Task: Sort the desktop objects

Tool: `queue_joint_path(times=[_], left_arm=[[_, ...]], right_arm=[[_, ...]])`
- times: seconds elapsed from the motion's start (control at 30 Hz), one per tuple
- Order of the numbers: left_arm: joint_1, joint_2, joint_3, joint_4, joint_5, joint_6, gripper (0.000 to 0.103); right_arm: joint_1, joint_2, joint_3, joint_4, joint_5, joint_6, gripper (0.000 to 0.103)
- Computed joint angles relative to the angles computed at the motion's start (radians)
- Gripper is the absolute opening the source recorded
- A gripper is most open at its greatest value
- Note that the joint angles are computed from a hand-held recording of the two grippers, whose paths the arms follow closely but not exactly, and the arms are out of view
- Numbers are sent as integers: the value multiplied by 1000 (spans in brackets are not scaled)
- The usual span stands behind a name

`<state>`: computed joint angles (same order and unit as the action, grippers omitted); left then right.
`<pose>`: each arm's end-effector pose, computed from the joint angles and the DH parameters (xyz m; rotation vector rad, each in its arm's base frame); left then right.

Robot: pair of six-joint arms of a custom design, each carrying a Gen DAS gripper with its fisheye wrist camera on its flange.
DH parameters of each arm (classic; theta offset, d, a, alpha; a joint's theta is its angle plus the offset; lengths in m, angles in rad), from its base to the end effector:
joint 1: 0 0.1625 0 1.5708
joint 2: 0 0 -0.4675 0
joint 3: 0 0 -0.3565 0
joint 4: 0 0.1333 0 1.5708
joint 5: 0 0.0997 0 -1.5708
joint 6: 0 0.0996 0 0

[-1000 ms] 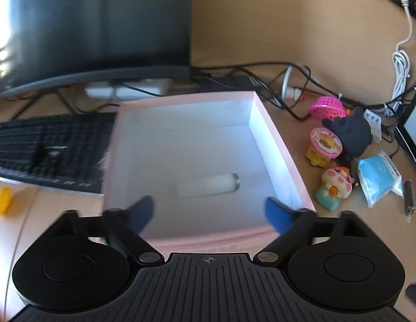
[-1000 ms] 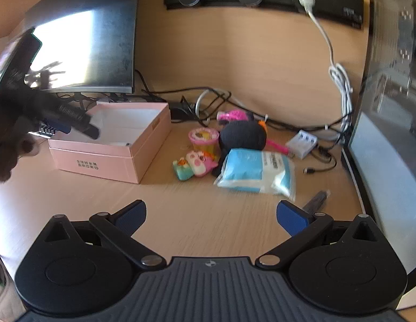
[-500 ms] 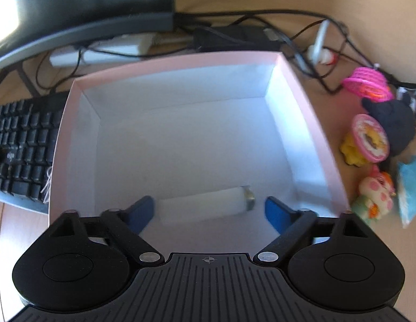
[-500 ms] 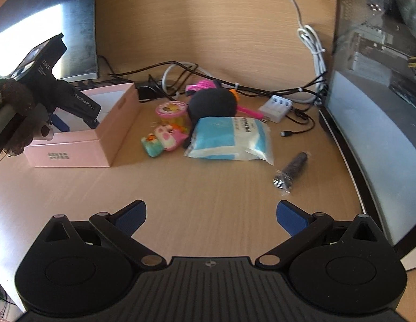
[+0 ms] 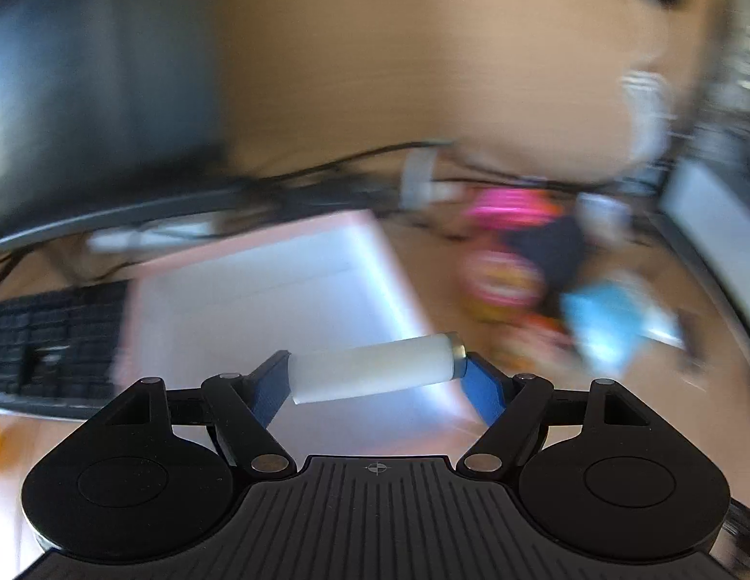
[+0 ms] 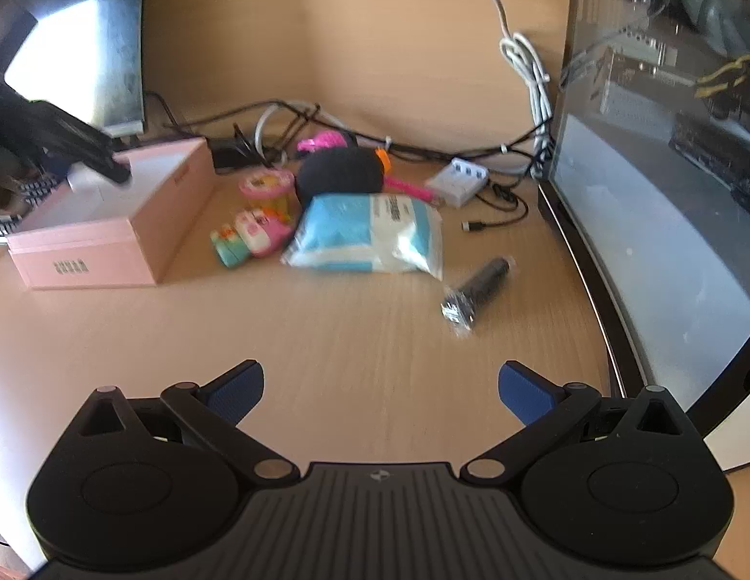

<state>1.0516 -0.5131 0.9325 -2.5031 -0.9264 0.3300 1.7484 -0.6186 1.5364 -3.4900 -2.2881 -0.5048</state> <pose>-0.2585 -0.8415 0.2264 0.8163 2.3278 -0.7190 0.1930 -0.6912 0.1939 0.2968 -2.1236 1.0058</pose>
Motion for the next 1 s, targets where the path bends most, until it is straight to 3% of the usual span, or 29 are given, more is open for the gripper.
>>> queue_joint_path(times=[0.13,0.27,0.37,0.43,0.57,0.8,0.87,1.0], left_arm=[[-27,-74,184,24,-108,-21,81],[-49,-39,220,-2,-90,17,81],[-52,36,135,-73,-107,45,84],[-57,72,93,-87,-98,61,96],[-55,63,134,-100,-79,92,96],[-34,64,161,-109,-36,45,96],[-35,69,150,-136,-32,48,95],[-33,140,22,-136,-2,82,79]], right_arm=[[-10,-3,-3,46,-14,9,103],[-11,-7,14,28,-29,-35,103],[-12,-20,40,16,-40,-40,103],[-13,-28,56,10,-49,-36,103],[-16,-43,92,-11,-54,-21,103],[-38,-69,129,44,-35,79,103],[-45,-83,134,96,-22,133,103],[-45,-82,141,83,-20,123,103]])
